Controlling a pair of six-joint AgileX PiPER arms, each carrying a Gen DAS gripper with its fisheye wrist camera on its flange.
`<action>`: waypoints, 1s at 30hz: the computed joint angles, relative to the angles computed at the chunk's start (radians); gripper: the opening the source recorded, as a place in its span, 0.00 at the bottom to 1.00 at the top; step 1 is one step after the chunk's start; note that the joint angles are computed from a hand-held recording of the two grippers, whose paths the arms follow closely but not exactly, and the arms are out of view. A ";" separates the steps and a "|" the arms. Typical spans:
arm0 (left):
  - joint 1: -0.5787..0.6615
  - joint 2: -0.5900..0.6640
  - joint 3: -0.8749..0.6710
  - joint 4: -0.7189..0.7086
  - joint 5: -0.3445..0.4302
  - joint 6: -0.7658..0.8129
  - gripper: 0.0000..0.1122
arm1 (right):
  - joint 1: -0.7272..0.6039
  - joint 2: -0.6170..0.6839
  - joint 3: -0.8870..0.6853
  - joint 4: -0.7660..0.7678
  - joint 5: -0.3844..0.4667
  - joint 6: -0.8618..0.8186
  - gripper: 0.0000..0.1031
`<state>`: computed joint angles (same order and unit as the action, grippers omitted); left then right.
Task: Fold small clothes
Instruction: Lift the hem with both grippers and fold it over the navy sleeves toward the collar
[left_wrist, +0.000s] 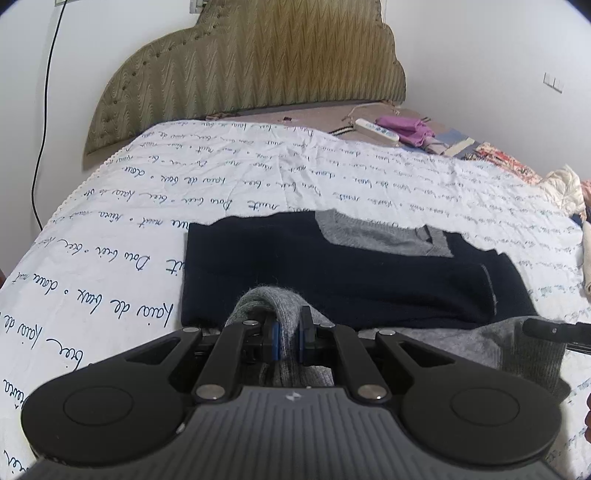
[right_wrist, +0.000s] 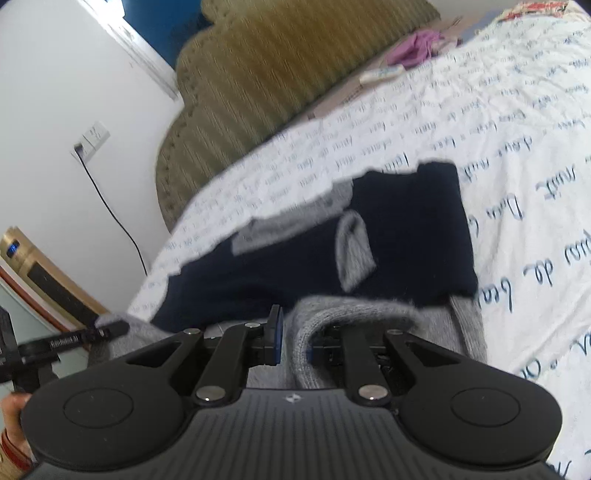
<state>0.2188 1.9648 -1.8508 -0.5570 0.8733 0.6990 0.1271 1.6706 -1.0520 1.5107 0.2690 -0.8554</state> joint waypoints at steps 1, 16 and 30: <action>-0.001 0.010 -0.011 0.011 0.007 -0.009 0.08 | 0.000 0.002 0.002 -0.052 -0.004 0.054 0.12; 0.067 0.111 -0.162 -0.013 0.230 -0.057 0.07 | 0.003 -0.070 0.091 0.024 0.047 -0.075 0.06; 0.022 0.208 -0.434 0.016 0.286 -0.176 0.07 | 0.019 -0.050 -0.034 0.022 -0.087 -0.075 0.06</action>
<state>0.2407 2.1728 -2.2848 -0.5407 1.1592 0.5228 0.1462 1.6208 -1.0861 1.5331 0.1820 -0.9304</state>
